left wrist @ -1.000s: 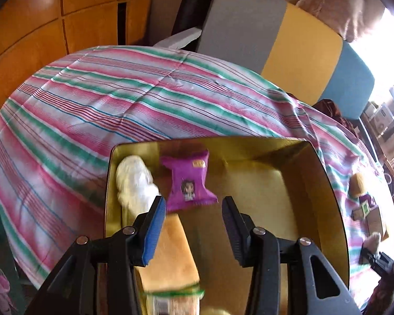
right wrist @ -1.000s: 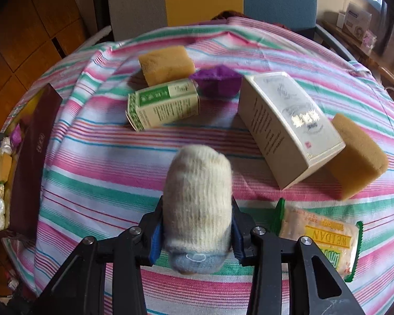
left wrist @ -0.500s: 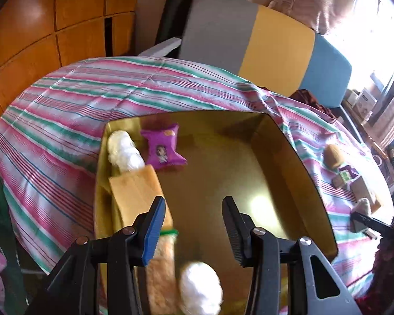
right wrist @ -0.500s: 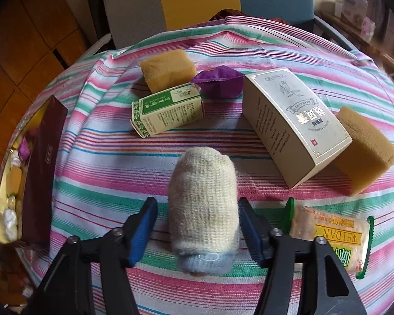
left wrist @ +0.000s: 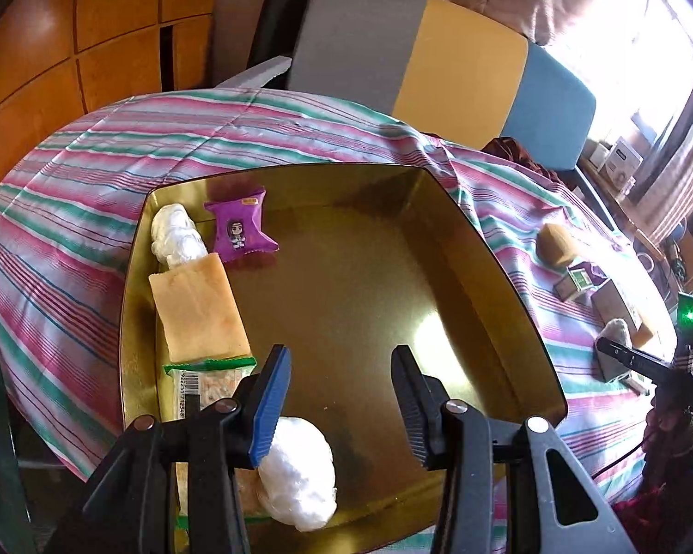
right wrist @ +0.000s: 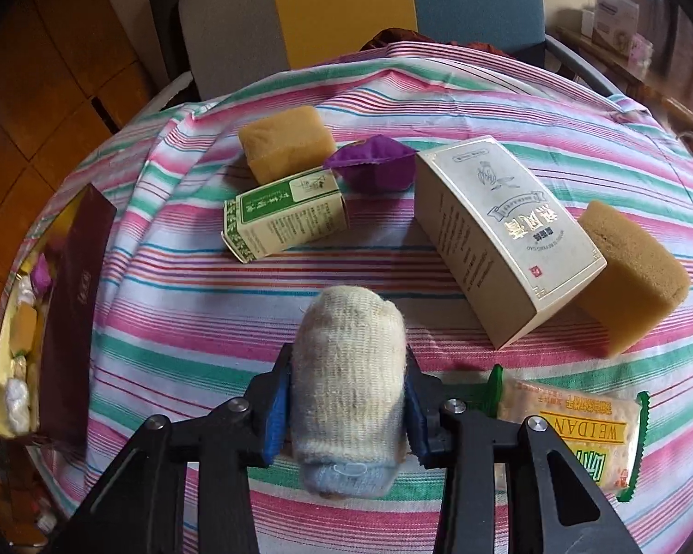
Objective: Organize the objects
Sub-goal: 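Carry the white knit roll to the gold tray and release it with the right gripper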
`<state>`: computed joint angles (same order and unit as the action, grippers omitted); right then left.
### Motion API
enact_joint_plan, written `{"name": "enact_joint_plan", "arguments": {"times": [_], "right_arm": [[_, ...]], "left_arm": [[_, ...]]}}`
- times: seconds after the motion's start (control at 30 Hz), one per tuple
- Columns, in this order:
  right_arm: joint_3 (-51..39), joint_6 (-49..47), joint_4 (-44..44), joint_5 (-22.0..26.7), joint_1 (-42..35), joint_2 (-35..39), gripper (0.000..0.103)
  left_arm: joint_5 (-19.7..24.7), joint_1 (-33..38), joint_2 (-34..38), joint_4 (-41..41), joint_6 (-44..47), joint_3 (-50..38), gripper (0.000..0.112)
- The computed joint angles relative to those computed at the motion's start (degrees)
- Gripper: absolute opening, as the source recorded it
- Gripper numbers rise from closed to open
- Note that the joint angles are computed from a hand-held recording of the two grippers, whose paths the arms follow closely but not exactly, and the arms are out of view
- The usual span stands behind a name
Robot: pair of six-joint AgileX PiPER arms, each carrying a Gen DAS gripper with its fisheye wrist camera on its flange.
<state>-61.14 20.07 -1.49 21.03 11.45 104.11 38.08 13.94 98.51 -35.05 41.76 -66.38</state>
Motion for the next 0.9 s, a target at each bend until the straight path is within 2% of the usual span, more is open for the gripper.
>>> {"name": "enact_joint_plan", "arguments": {"times": [0.07,0.43,0.5,0.7,0.8,0.9], "right_arm": [[-0.22,2.06,-3.44,0.43,0.81,0.13,0.041],[0.29,5.90,-6.30,0.73,1.76,-0.38,0.041],[-0.08,7.78,-7.59,1.57,2.64,-0.35,0.042],[-1.39,5.59,0.00,1.53,5.85,-0.79,0.042],[-4.55,8.95,-2.57,2.47,9.67,-1.39,0.042],[-10.16,7.93,-0.91,4.19,13.36,-0.87,0.042]], "left_arm": [[-0.73,-0.19,-1.15,0.14,0.60,1.13,0.045],[-5.96,1.25,-8.37,0.40,5.13,7.27,0.045],[-5.25,2.31,-8.64,-0.95,6.93,7.55,0.045],[-4.21,4.74,-9.26,-3.64,10.46,8.33,0.045],[-4.12,6.02,-9.48,-5.55,12.54,8.78,0.045],[-3.21,7.56,-9.24,-7.08,14.25,8.63,0.045]]}}
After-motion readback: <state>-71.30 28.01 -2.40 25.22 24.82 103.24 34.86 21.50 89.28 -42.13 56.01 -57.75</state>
